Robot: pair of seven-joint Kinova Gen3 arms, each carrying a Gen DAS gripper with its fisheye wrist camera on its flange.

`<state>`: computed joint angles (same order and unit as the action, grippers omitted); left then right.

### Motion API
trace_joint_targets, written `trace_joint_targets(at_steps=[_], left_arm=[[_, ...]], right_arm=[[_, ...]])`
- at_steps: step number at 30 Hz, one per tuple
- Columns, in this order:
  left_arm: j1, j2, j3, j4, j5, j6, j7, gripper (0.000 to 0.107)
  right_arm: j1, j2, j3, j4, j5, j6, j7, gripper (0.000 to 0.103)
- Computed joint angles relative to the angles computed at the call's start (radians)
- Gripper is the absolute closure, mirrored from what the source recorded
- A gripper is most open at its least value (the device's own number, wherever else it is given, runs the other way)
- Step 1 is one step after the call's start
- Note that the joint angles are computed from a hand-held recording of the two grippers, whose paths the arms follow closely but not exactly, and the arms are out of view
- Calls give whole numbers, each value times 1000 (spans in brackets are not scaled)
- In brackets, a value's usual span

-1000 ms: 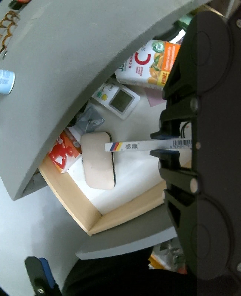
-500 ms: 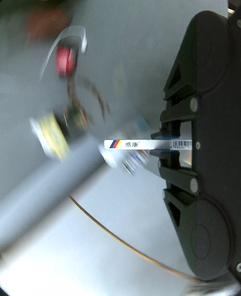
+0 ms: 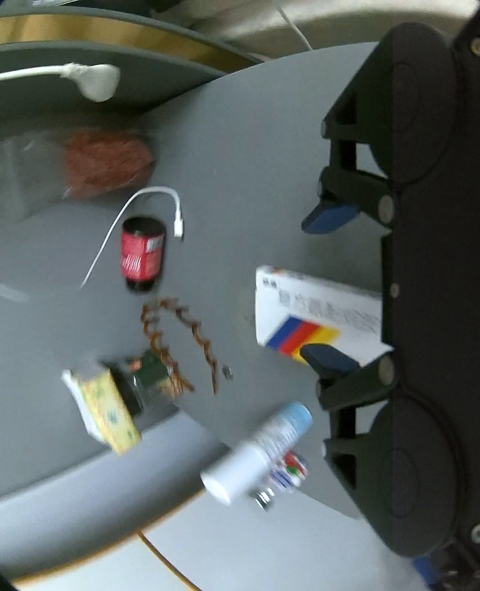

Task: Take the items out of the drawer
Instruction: 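Lift the medicine box out and lay it on the nightstand top, then open the right gripper and move it back into the drawer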

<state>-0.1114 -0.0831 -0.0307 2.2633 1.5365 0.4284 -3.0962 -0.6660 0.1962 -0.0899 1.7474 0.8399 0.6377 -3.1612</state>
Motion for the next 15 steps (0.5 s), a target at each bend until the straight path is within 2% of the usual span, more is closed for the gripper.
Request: trace_joint_targets(at_steps=[1, 5, 7, 9, 11, 15], left_arm=[[1, -1, 1, 0, 6, 0, -5, 4], [1, -3, 1, 2, 6, 4, -9, 4], [-2, -6, -2, 5, 10, 8, -18, 4], [-6, -3, -6, 4, -1, 18, -7, 4], [-9, -3, -8, 4, 3, 19, -7, 4], [-13, 0, -8, 2, 11, 20, -8, 4]], right_arm=[[-38, 14, 7, -23, -2, 41, 34, 27], [-222, 134, 119, -171, -38, 203, 197, 27], [-259, 196, 145, -255, -75, 285, 263, 26], [-225, 227, 105, -318, -91, 329, 265, 28], [-154, 241, 42, -359, -102, 331, 238, 30], [-109, 248, 48, -378, -164, 272, 260, 30]])
